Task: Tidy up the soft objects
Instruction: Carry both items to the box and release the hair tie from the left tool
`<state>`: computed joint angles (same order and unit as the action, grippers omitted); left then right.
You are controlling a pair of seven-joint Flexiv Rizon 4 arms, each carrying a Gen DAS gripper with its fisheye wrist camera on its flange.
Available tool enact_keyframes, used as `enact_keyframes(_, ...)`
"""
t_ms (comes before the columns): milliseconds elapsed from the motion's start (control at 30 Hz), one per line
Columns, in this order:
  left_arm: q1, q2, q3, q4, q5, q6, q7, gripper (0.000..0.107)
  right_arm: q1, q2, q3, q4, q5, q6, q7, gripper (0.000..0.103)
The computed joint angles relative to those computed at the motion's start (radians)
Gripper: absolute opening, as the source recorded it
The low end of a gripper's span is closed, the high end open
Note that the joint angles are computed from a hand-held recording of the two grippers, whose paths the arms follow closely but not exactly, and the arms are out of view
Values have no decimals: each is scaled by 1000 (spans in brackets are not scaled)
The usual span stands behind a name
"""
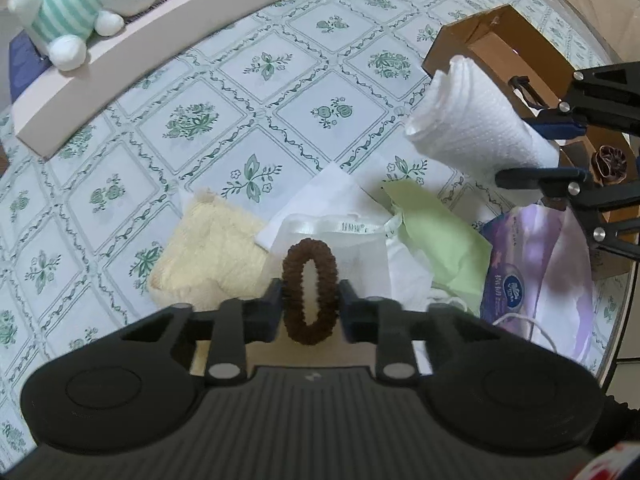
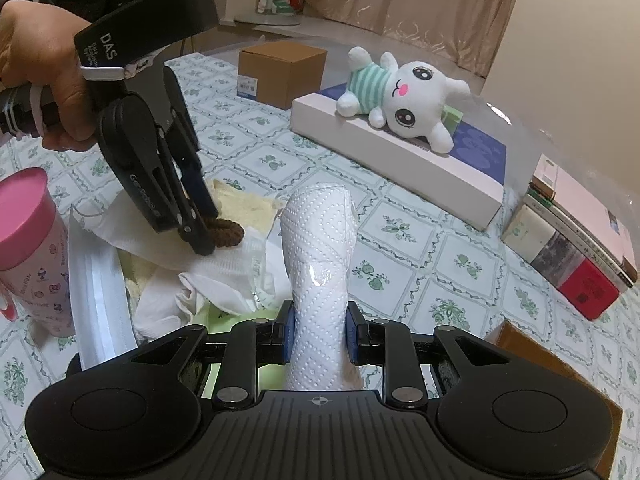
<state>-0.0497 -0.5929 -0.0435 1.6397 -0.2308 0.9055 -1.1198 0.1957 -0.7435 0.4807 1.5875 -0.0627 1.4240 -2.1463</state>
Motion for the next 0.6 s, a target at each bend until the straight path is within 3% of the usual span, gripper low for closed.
enact_keyframes(167,-16,56,8,52,5,58,-37,16,-5,39,-6,42,16,35,27,25)
enact_keyframes(367,-51,157,-2,166,-16,230,-122,16,-39,108,12,126,41,103,98,25)
enact_keyframes(600,-120,247,-18,283,-17,405,-263,16,-146,204,82,241,70,177,202,25)
